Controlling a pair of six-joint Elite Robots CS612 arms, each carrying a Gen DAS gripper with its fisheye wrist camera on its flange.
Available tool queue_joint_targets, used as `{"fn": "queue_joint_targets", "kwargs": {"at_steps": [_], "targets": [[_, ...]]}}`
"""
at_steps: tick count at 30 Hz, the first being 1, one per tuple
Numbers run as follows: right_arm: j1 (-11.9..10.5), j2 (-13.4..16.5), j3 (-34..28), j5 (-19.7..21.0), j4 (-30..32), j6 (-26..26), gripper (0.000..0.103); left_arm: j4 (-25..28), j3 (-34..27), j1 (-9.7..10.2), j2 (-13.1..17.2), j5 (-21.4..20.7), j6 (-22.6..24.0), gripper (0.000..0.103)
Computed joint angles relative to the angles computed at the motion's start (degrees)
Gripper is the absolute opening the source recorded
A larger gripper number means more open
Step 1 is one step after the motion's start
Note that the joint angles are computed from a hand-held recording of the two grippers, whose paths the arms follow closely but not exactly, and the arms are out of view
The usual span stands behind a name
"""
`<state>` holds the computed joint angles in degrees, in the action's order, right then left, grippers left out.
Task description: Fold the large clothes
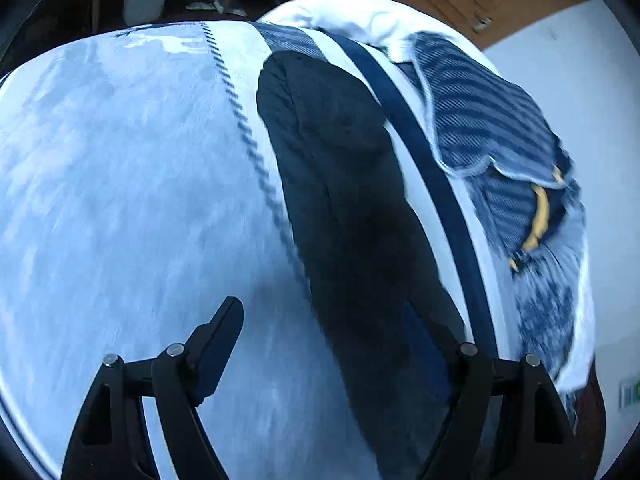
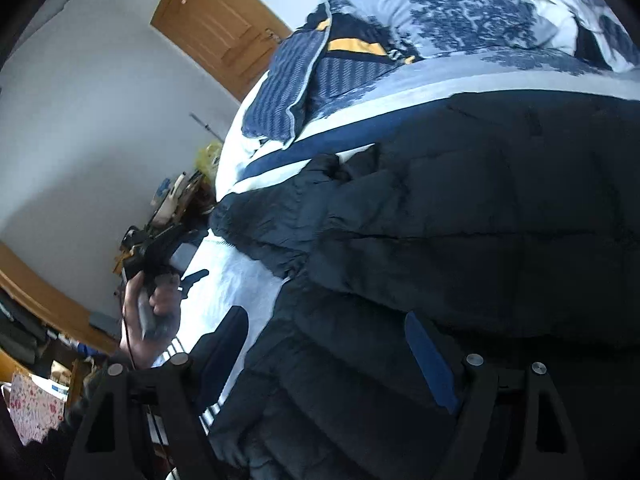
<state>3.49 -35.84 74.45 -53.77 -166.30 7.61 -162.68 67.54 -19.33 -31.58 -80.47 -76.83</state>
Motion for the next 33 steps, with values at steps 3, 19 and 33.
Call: {"fn": "queue_joint_targets", "kwargs": {"at_steps": [3, 19, 33], "targets": [[-0.53, 0.52, 0.13, 1.09, -0.58, 1.10, 0.083, 7.05, -5.44, 1.00, 2.56, 0.43, -0.51, 0.079], [-3.53, -3.04, 7.00, 1.16, -3.97, 1.99, 0.082, -0.50, -5.47, -11.45, -3.51, 28.14, 32.48, 0.004], [-10.66, -5.10, 14.17, 3.59, -20.79, 14.14, 0.082, 15.64, -24.93, -25.14, 5.54, 18.82, 54.87, 0.005]]}}
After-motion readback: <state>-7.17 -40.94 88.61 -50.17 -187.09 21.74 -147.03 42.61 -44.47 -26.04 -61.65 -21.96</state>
